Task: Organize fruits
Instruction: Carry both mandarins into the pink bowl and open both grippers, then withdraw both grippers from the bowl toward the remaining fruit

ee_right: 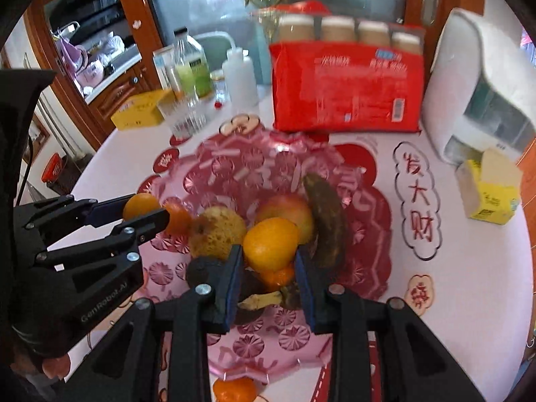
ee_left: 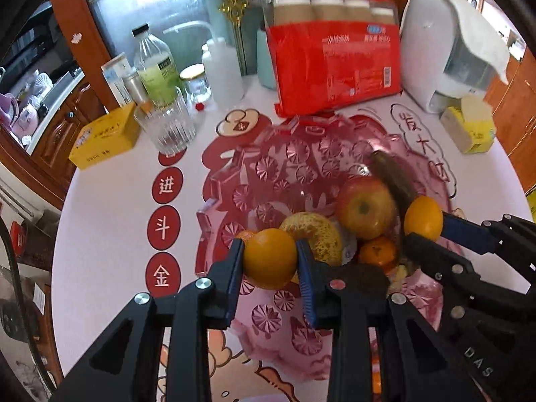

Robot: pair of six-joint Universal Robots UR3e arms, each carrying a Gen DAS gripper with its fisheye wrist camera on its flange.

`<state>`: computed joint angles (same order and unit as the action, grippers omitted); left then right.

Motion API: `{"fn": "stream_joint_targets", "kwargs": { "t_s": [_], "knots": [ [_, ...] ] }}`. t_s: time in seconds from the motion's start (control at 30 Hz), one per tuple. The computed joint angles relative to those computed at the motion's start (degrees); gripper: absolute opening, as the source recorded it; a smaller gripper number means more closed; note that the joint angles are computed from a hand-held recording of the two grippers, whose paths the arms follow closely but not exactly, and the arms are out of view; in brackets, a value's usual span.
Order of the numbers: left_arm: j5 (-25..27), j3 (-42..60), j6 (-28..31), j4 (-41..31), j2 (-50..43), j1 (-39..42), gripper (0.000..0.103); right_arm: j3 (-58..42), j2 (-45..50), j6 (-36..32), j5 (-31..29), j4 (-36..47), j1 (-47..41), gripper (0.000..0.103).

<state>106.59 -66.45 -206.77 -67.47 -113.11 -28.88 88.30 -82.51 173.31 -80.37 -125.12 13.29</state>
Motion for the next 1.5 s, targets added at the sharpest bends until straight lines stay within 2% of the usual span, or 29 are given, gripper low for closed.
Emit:
{"fn": "stream_joint_targets", "kwargs": {
  "t_s": [0.1, 0.17, 0.2, 0.23, 0.37, 0.43, 0.6, 0.83, 1.1, 1.37, 1.5],
  "knots": [
    [-0.8, 0.2, -0.1, -0.1, -1.0, 0.5, 0.032, 0.2, 1.7, 0.2, -0.8, -1.1, 0.5, 0.032],
    [-1.3, -1.3, -0.4, 0.5, -0.3, 0.9, 0.049, 0.4, 2.3, 0.2, -0.7, -1.4, 0.6, 0.033],
    [-1.3, -1.8, -0.4, 0.9, 0.0, 1.0, 0.063, 0.5, 2.4, 0.4, -0.6, -1.4, 0.5, 0.033],
    [-0.8, -2.4, -0.6, 1.3, 0.3, 0.9, 0.071, 1.0, 2.1, 0.5, -0.1, -1.6, 0.3, 0.033],
    [0.9, -5.1, -0.6, 2.3, 3.3, -0.1, 0.073, 4.1, -1.0, 0.4, 1.3, -3.0, -0.3, 0.034],
    [1.1, -5.5, -0.7, 1.7, 4.5, -0.3, 0.077, 4.6, -2.5, 0.6, 1.5, -2.6, -0.5, 0.034],
    [2.8, -8.2, -1.2, 0.8, 9.8, -2.2, 0.078, 6.7, -9.3, 0.1, 3.1, -1.2, -1.7, 0.034],
    [3.6, -11.1, -4.2, -3.6, 18.9, -5.4, 0.081, 8.7, -20.3, -0.5, 4.3, 4.3, -3.0, 0.034],
    [8.1, -9.4, -10.2, -10.6, 25.7, -13.3, 0.083, 10.8, -34.5, -1.7, 5.0, 11.8, -3.5, 0.034],
    [13.9, -5.1, -17.5, -17.1, 27.3, -22.7, 0.085, 11.4, -45.1, -3.0, 7.5, 18.5, -4.5, 0.034],
    [18.4, -4.3, -22.5, -20.2, 27.3, -28.9, 0.085, 13.4, -50.4, -3.8, 8.8, 21.3, -4.2, 0.034]
  ]
}}
